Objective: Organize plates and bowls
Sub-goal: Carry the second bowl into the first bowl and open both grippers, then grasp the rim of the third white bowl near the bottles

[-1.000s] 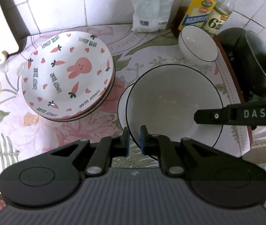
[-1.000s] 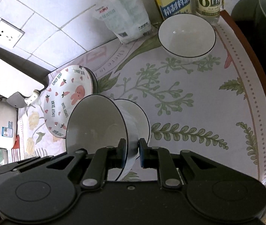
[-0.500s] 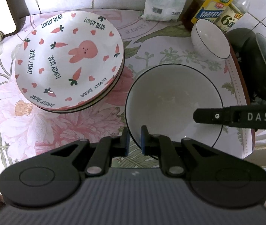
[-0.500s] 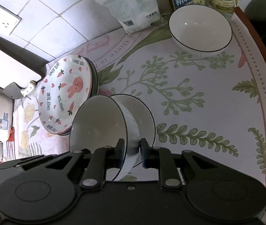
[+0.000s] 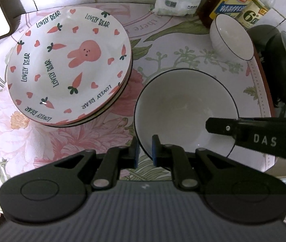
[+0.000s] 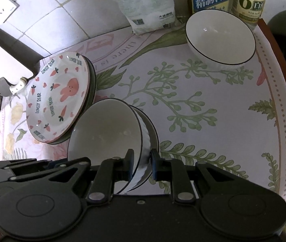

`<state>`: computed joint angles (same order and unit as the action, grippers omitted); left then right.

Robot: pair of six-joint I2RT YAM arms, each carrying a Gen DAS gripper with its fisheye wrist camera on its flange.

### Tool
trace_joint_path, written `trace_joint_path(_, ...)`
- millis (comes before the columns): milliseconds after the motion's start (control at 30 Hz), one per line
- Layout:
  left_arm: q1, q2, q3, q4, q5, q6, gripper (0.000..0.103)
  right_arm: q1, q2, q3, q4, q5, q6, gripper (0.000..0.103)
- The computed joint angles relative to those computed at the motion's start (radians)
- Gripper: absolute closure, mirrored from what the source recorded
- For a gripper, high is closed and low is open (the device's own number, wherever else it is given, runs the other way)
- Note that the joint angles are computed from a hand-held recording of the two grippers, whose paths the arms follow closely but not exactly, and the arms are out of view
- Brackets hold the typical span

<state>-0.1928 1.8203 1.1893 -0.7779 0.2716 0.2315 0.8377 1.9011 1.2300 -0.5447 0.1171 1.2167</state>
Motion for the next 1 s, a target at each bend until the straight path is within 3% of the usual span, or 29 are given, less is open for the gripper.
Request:
trace_joint_path(300, -0.015, -0.026, -0.011, 0.012, -0.02, -0.037, 0.09, 0.022, -0.002, 0.024, -0.053, 0.078, -0.051, 0.077)
trace_joint_path(533, -0.019, -0.12, -0.034, -0.035, -0.018, 0.004, 0.089, 0.032, -0.098, -0.074, 0.024, 0.064, 0.014, 0.076)
trace_joint_path(1000, -0.011, -0.349, -0.005, -0.273, -0.014, 0.115, 0.086, 0.186, -0.334, -0.138, -0.095, 0.187, 0.102, 0.072)
